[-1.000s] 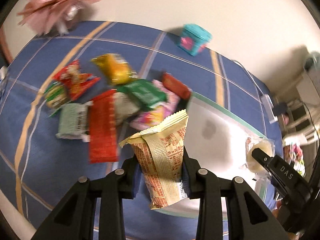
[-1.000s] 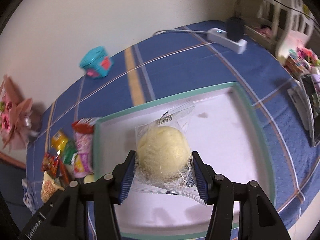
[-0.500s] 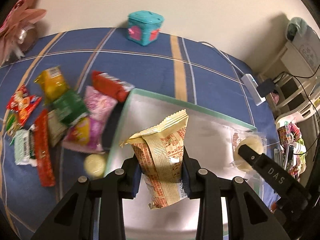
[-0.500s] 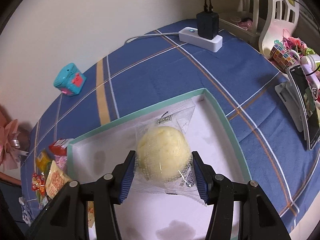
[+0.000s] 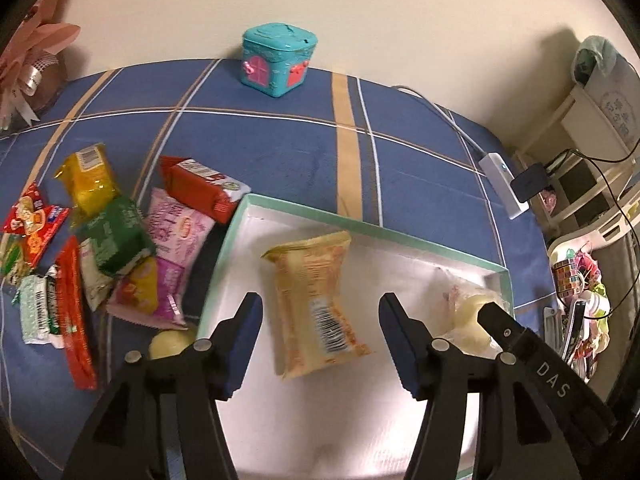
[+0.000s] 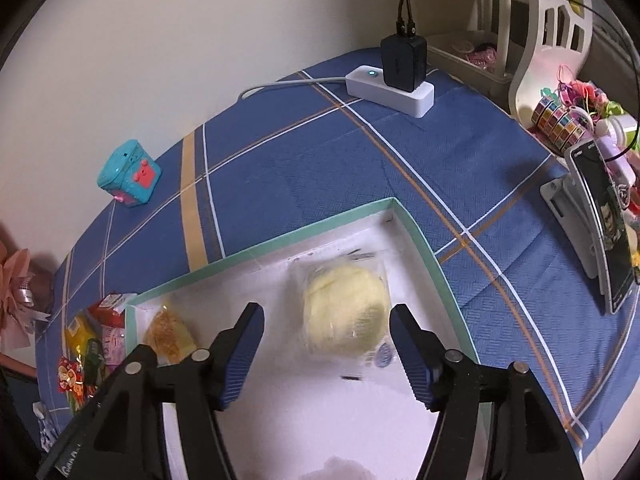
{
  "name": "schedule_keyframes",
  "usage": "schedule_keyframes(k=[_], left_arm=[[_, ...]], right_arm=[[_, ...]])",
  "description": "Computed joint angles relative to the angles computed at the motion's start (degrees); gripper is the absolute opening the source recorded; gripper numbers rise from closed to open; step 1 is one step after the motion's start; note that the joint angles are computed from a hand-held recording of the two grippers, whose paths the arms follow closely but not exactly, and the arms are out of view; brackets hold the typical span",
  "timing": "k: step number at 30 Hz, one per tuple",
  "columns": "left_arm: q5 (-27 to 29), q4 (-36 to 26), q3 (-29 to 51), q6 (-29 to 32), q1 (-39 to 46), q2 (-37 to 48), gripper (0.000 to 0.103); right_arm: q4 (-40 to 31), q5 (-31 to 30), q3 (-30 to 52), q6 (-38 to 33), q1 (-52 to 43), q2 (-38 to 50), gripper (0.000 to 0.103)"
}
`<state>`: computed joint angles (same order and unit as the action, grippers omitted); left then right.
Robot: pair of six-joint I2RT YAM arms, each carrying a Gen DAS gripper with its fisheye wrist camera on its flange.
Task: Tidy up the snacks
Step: 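Carry both snacks into the white tray and open both tools, then move both tools back over the snack pile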
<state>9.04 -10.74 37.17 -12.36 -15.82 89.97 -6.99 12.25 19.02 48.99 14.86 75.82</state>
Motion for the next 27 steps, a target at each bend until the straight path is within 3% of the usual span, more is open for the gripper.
schedule_keyframes(k=[2, 6, 12, 17, 27], left_arm=[[-1.2, -2.7, 0.7, 0.5, 0.4, -1.1, 0.074], [-4.4, -6.9, 1.4, 1.9, 1.2, -3.0, 0.081], [-8.4, -8.0, -0.6, 4.5, 3.7, -6.9, 0.094], [-9.6, -6.8, -3.3, 7.8, 6.3, -9.8, 0.101], [-8.2, -10.9, -4.2, 13.4, 13.2, -14.8, 0.101]], right_arm=[[-2.9, 0.7, 1.3, 0.9, 1.5, 0.0, 0.07], [-7.8, 1.5, 3.4, 2.1, 4.4, 0.1, 0.076], [-11.9, 2.7, 4.8, 4.5, 8.0, 0.4, 0.103], [-14.7, 3.6, 6.1, 5.3, 11.3, -0.7, 0.103], [-15.1, 3.3, 7.3, 7.1, 17.4, -3.8, 0.103]])
